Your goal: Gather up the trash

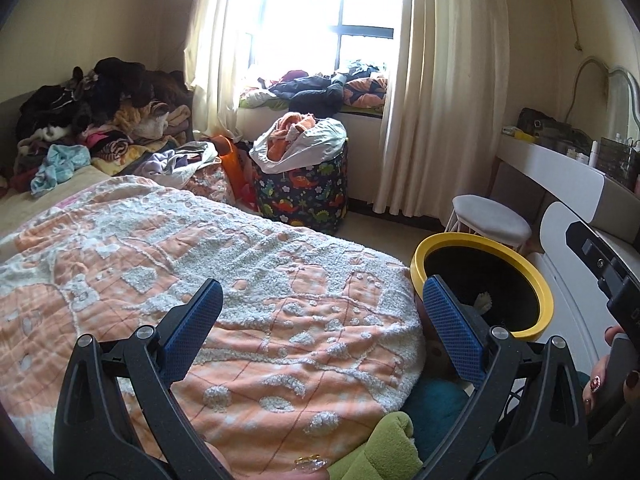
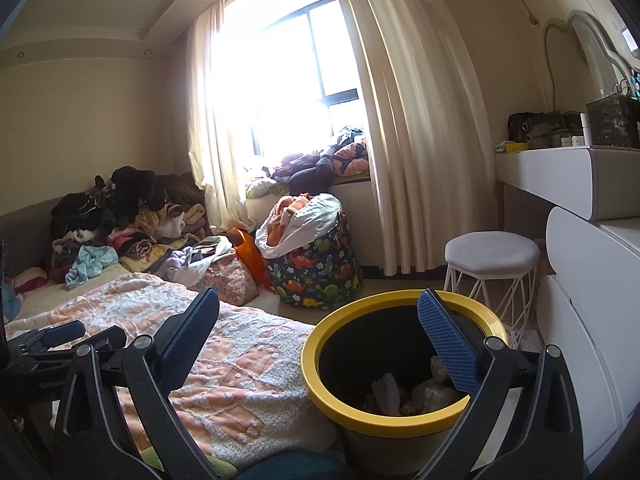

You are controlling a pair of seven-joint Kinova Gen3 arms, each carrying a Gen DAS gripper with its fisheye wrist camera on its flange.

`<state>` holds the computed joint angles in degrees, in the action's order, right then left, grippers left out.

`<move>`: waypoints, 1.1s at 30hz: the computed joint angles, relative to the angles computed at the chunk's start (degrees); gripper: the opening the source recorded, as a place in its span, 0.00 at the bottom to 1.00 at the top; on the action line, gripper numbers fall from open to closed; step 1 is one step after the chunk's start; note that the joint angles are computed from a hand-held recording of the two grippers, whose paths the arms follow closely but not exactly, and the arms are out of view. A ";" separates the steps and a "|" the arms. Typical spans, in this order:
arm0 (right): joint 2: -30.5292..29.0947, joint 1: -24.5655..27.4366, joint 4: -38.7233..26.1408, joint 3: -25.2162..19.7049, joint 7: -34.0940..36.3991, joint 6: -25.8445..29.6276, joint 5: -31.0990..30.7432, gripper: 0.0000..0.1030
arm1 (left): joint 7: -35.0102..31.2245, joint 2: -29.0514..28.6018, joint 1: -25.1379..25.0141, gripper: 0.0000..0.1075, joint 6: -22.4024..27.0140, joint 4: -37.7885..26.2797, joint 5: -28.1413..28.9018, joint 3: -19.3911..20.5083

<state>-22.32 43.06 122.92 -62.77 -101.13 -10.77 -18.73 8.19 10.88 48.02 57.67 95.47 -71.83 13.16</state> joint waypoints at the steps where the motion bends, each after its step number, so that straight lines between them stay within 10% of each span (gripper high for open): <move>1: -0.03 0.02 -0.07 0.03 0.00 0.15 -0.07 0.94 | -0.03 0.04 0.01 0.86 0.08 -0.06 0.03 0.02; 33: -1.04 0.52 0.57 -0.44 -1.09 0.10 -0.37 0.94 | 0.30 0.23 0.06 0.86 -0.22 0.07 0.34 -0.15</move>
<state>-23.36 43.58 123.49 -63.21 -102.22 -10.67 -19.10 8.49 11.11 48.08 57.46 95.54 -71.49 13.01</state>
